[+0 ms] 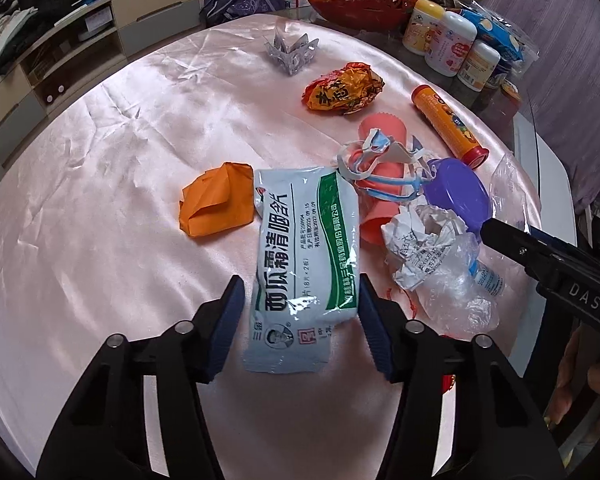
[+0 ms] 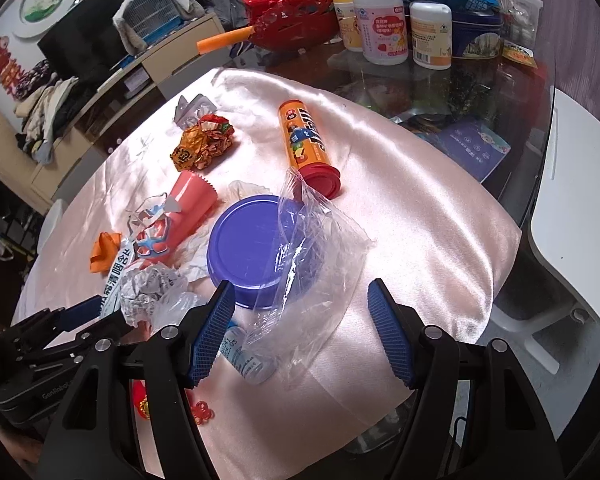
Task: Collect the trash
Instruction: 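Grasp the white-green medicine packet with left tool while right tool grasps clear plastic bag, then carry the packet and plastic bag with both tools over the black bin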
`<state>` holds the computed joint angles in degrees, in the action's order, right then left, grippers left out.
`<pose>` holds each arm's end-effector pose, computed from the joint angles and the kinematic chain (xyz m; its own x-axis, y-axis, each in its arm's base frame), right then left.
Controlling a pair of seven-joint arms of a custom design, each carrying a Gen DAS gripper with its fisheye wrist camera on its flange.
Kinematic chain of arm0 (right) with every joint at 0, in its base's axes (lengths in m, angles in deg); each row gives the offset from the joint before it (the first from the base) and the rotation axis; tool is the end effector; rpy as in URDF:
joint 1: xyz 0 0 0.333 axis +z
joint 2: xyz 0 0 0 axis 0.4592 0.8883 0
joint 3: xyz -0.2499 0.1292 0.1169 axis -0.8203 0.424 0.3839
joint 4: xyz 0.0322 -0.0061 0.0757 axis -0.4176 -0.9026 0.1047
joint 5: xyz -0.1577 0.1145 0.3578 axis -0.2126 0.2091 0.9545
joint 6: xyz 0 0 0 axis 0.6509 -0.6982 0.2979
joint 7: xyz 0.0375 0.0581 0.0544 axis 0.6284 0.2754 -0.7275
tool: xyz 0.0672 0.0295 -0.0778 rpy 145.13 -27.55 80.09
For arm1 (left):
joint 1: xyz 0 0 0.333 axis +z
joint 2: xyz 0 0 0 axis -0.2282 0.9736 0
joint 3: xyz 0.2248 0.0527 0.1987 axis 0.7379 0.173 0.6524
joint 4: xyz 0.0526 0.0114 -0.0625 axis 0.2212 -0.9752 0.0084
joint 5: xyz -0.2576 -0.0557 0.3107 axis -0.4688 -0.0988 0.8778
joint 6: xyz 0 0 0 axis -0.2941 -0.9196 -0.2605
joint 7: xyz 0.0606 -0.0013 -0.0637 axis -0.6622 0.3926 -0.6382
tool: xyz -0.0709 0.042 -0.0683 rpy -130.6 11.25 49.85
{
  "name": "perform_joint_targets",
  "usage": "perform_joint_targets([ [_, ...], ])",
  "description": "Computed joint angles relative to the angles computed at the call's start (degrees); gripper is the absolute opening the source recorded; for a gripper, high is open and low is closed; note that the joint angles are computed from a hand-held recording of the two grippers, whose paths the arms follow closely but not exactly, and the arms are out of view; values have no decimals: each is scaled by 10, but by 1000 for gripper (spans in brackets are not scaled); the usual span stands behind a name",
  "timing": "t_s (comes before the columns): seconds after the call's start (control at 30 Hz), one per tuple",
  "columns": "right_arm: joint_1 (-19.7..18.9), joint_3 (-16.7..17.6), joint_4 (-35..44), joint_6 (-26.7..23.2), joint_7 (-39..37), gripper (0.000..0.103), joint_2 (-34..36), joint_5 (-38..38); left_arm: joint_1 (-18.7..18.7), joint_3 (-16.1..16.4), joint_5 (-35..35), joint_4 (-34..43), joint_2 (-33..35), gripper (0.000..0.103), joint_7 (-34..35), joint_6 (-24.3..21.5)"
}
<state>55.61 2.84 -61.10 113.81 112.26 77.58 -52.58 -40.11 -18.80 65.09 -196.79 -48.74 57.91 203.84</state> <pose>0.5192 0.3849 0.4297 0.4742 -0.8463 -0.2427 -0.8139 -0.3164 -0.4872 0.4111 -0.4123 0.4280 0.3688 -0.9246 0.0952 -0.8115 -0.3702 -0.4521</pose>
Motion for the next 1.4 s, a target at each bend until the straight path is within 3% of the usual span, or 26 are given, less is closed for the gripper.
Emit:
perform_joint_targets([
  [0.07,2,0,0,2,1,51,2,-5,1,1,4,-3,-2,47,2,1],
  [0.17,6,1,-1,8,-11,45,-1,-17,2,1,7,-10,-10,36,6,5],
  [0.27,10,0,3,4,-11,42,-1,-30,3,-1,10,-9,-15,34,7,-2],
  [0.6,5,4,-27,23,-17,40,-61,-22,-3,-20,30,4,-60,29,-21,-76],
  [0.97,-6,5,-128,37,-52,40,-209,15,-41,-68,89,76,-70,29,-61,-163],
  [1.4,-32,-10,-314,24,-57,40,-396,19,-129,-71,123,163,38,29,-77,-136],
])
